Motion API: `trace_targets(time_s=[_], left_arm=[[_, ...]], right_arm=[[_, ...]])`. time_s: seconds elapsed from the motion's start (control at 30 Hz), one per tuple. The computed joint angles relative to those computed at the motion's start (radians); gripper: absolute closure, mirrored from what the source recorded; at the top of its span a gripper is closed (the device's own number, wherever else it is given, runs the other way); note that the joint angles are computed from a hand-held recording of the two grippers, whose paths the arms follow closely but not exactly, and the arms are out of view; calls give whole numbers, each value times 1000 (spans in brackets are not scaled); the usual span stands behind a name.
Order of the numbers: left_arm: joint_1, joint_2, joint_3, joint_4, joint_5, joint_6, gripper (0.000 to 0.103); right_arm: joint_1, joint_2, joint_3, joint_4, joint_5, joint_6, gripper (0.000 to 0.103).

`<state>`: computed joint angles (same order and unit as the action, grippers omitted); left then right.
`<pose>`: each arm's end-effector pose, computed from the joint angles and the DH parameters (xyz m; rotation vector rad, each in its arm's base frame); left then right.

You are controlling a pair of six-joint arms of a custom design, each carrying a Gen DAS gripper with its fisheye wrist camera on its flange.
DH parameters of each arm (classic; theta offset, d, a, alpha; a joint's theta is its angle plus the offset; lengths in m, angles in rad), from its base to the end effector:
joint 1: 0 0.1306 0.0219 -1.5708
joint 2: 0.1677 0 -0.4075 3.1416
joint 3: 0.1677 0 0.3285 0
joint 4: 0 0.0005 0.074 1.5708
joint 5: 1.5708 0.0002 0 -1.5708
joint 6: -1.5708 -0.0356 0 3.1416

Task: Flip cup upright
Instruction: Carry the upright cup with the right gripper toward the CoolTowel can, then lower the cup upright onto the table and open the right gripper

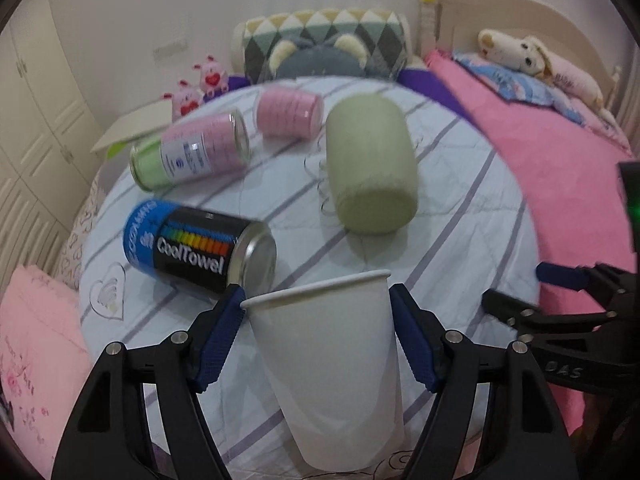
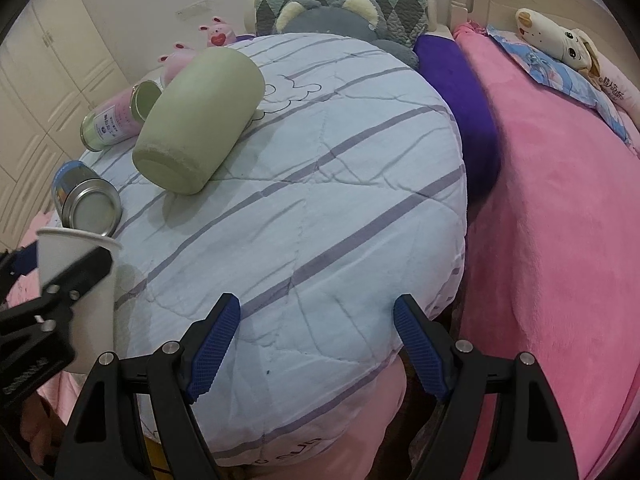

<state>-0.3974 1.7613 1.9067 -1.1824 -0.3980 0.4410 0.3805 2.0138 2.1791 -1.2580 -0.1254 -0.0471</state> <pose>0.5067 -0.1983 0.4678 -0.1917 2.4893 0.1818 0.5832 0.2375 0.4213 -0.4859 2.6406 0.3035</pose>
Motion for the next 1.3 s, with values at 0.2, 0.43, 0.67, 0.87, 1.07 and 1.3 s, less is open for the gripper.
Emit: trace_targets(time_s=[0.2, 0.43, 0.67, 0.87, 1.07, 1.3], left_arm=[[-4, -39, -20, 86, -37, -37, 27], [0, -32, -22, 119, -49, -48, 27], [2, -17, -20, 94, -48, -35, 10], [-4, -25, -29, 97, -55, -50, 9], [-5, -29, -38, 103, -39, -53, 9], [-10, -43, -56, 112, -33, -56, 9]], right_arm=[[2, -3, 5, 0, -3, -2, 22], [5, -4, 9, 0, 5, -9, 22], [0, 9, 25, -29, 6, -13, 22], [3, 6, 19, -36, 12, -13, 22], [8, 5, 23, -46, 18, -6, 22], [17, -26, -9, -28, 45, -14, 22]])
